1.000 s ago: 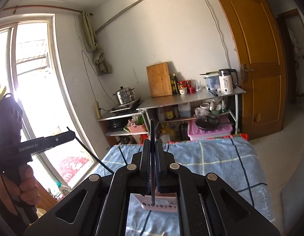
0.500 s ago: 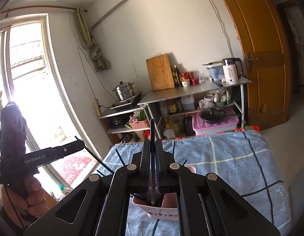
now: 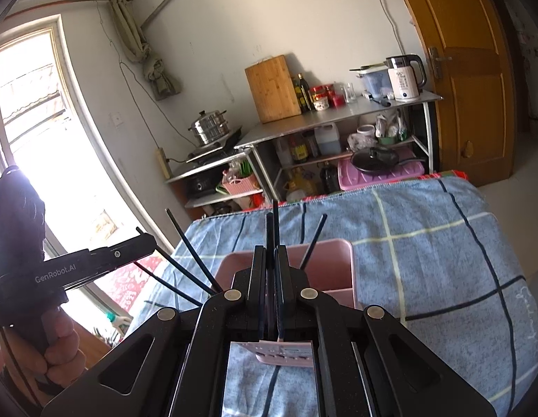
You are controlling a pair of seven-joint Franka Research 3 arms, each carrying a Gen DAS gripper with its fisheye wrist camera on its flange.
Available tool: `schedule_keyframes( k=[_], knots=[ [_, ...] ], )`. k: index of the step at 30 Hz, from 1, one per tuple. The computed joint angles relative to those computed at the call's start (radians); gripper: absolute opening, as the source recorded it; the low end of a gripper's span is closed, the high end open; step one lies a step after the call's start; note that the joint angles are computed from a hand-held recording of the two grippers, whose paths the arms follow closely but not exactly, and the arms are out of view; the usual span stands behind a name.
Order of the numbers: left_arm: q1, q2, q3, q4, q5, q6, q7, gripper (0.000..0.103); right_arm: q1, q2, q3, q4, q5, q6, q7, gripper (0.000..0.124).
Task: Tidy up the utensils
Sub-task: 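Lower both chopsticks into the basket and open both tools, then move both open tools back to the remaining chopsticks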
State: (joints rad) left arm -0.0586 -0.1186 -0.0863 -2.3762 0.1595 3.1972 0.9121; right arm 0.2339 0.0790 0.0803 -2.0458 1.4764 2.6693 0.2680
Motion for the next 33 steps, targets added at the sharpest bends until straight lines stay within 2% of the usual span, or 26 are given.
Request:
schedule_keyframes(
  k=[2, 3, 5, 7, 9, 13, 15, 19, 23, 33],
  knots=[
    [0.116, -0.001, -0.096, 0.008, 0.128, -0.013, -0.111, 0.004, 0.001, 0.007, 0.0, 0.004, -0.02, 0.0, 0.018, 0.005],
    [0.14, -0.002, -0.116, 0.011, 0.154, -0.023, -0.136, 0.004, -0.001, 0.008, -0.001, 0.004, -0.031, -0.005, 0.027, 0.005],
    [0.124, -0.005, -0.098, 0.011, 0.168, -0.042, -0.148, 0.007, -0.005, 0.009, -0.003, 0.006, -0.053, -0.012, 0.045, 0.005],
    [0.159, -0.017, -0.121, 0.004, 0.23, -0.041, -0.212, 0.016, -0.01, -0.001, -0.003, 0.0, -0.046, -0.012, 0.031, 0.006],
    [0.227, -0.041, -0.173, -0.013, 0.321, -0.024, -0.301, 0.021, -0.012, -0.019, -0.005, -0.012, -0.027, -0.002, 0.004, 0.01],
    [0.364, -0.1, -0.288, -0.039, 0.478, -0.017, -0.462, 0.022, -0.01, -0.066, -0.016, -0.049, -0.005, 0.006, -0.045, 0.013],
    [0.382, -0.132, -0.307, -0.056, 0.511, -0.018, -0.499, 0.022, -0.009, -0.093, -0.025, -0.072, 0.01, 0.003, -0.069, 0.013],
    [0.453, -0.221, -0.392, -0.102, 0.571, -0.017, -0.583, 0.022, -0.004, -0.158, -0.044, -0.134, 0.032, 0.0, -0.111, 0.013],
    [0.478, -0.307, -0.449, -0.165, 0.564, 0.007, -0.61, 0.022, 0.002, -0.233, -0.065, -0.215, 0.068, -0.002, -0.175, 0.013],
    [0.424, -0.448, -0.556, -0.304, 0.438, 0.013, -0.582, 0.022, 0.005, -0.378, -0.105, -0.399, 0.084, -0.01, -0.237, 0.013]
  ],
)
